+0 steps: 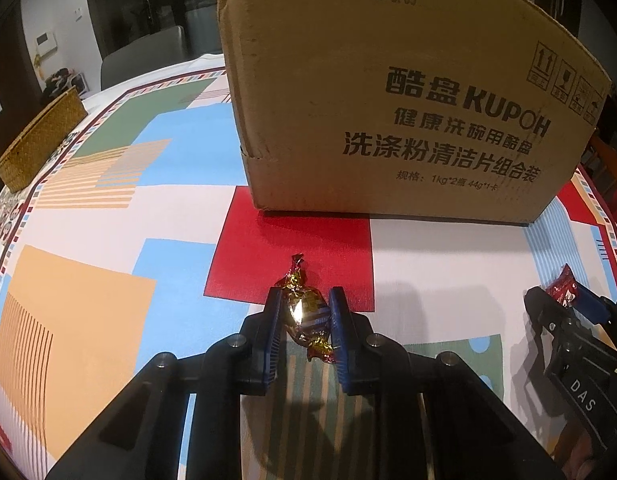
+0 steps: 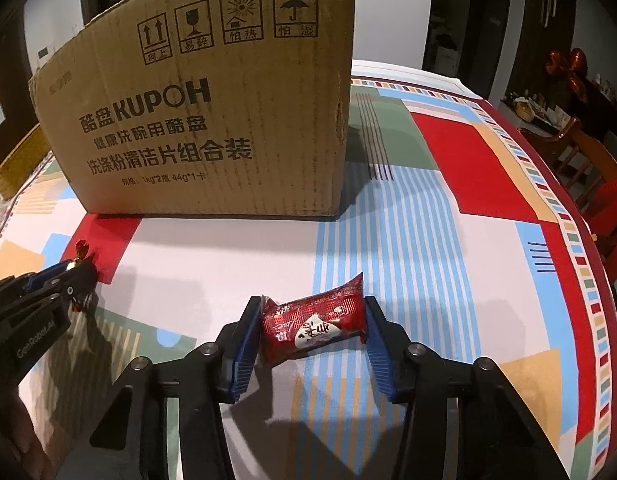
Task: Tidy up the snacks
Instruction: 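Carry the red candy over the box while the left tool carries the gold candy there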
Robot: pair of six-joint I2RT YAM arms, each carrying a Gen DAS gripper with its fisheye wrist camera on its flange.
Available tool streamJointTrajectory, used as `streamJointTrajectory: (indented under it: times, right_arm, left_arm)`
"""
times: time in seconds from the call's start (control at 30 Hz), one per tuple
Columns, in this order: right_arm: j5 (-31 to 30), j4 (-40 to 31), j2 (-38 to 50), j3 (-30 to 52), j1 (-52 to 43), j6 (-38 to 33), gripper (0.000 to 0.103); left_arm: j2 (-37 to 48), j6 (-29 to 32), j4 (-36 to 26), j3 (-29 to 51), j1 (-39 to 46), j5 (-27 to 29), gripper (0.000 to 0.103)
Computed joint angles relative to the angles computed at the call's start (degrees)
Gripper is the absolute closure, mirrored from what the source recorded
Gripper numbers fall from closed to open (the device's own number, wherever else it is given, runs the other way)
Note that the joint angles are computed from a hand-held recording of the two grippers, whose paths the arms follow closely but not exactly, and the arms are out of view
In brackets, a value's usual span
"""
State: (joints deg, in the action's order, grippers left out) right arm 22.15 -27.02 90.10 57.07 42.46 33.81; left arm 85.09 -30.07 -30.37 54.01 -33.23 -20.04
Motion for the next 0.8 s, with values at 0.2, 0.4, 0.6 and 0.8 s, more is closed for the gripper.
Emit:
streamJointTrajectory:
  times: [0.2, 0.4, 0.6, 0.8]
  right_arm:
    - [0.4, -0.7, -1.2, 0.0, 0.5, 1.0, 0.054]
    - [1.9, -2.1, -2.8, 0.6, 1.7, 1.8, 0.054]
    - [3.5, -3.8, -4.5, 1.8, 2.8, 2.4, 0.054]
    - [4.9, -5.3, -6.0, 3.1, 3.8, 2.5, 0.054]
  left_arm:
    - [-1.4, -0.8, -1.5, 0.6, -1.3, -1.1, 0.080]
    - [-3.4, -1.3, -3.1, 0.9, -2.1, -1.8, 0.080]
    - [-5.8, -1.9, -5.0, 1.4, -3.3, -2.9, 0.080]
    - [-7.8, -2.4, -6.8, 2.3, -4.1, -3.8, 0.080]
